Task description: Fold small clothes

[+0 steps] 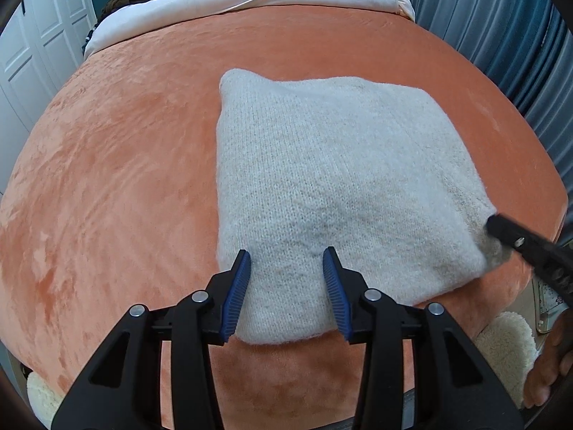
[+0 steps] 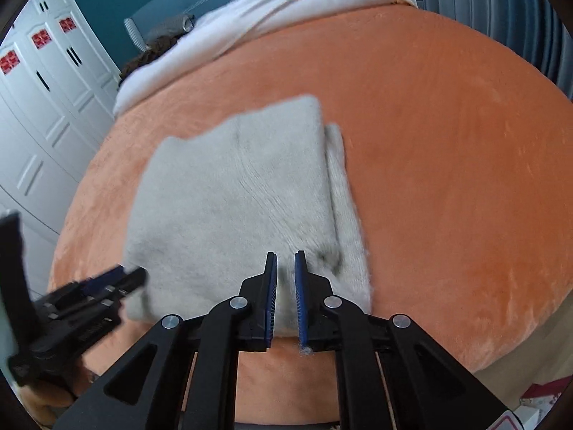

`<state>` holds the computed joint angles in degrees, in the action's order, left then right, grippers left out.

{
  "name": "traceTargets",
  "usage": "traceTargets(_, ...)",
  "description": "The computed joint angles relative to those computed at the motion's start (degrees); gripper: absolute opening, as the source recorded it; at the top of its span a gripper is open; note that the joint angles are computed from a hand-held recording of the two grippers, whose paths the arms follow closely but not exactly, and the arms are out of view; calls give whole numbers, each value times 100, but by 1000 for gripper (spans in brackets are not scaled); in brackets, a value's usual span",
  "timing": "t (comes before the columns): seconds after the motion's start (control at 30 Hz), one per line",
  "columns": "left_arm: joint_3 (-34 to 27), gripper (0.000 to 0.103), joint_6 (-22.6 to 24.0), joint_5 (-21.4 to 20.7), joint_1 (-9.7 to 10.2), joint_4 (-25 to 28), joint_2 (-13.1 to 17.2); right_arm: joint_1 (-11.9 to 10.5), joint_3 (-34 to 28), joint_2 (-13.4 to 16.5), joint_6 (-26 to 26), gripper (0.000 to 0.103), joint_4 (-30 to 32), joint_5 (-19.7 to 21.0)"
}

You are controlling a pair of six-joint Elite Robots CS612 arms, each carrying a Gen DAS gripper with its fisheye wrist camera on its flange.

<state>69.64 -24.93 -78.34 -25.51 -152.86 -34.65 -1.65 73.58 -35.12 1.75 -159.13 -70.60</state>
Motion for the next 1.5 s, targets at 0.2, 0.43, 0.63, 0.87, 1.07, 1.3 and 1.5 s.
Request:
traceTargets(0.2,96,40,30,16,-33,29,-53,-22,-38,49,310,6,238,206)
traceTargets(0.43,450,59,-126,-461,38,-346,-204,-43,316,-166,566,35,-270,70)
traceTargets(0.63,777,71,-577,-996,180,-819,-255,-93,238,-86,766,50,-280,136)
traceTargets(0.87,651,72,-1231,-1637,336,-822,-160,-81,-185,133,622,14,-86,503)
traceTargets(1.07,600,81,-1058,-1444,350,-1294,-224,-182,15,7,653,10,-598,514)
traceTargets(1.3,322,81,-1019,-1451,371,-934,-51,-163,-134,114,399,27,49,446)
traceTargets(1.5,3,83,-1155,-1675,420,-606,126,-128,-519,263,386,65,196,271)
